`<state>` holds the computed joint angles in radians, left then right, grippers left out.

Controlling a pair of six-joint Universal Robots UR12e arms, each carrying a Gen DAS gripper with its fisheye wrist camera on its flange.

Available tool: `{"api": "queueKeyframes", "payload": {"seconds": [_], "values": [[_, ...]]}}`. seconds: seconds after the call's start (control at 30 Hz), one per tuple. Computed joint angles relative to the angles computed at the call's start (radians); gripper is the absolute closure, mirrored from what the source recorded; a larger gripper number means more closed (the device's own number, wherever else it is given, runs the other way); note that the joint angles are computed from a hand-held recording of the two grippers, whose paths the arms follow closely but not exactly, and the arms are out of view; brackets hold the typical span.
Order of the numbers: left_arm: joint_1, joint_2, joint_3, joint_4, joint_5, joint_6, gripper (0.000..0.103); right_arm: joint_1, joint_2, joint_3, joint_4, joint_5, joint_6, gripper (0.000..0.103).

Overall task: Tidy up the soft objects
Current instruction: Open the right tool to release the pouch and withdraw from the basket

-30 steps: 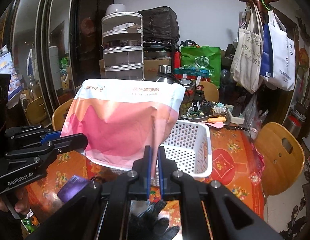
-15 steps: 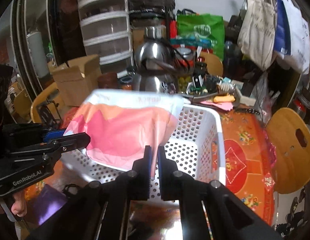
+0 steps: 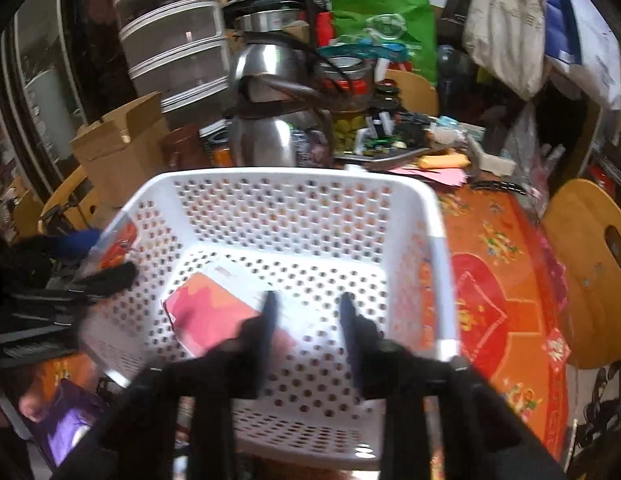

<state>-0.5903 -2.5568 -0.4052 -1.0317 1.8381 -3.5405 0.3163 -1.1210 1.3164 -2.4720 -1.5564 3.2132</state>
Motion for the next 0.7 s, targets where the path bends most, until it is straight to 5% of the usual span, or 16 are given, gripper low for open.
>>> {"api": "queueKeyframes", "payload": {"seconds": [0.1,0.4,0.7], "values": [[-0.002,0.031,-0.050,0.024,0.008,0.004,0.004,-0.001,-0.016,0.022,-0.021,-0.024,0.002,0.044],[-0.017,0.119,-0.207,0.100,-0.007,0.002,0.001,0.014,-0.059,0.075,-0.055,-0.063,0.005,0.041],[-0.052,0.268,-0.466,0.289,0.022,0.026,0.000,0.037,-0.134,0.172,-0.088,-0.108,0.025,0.041]]}}
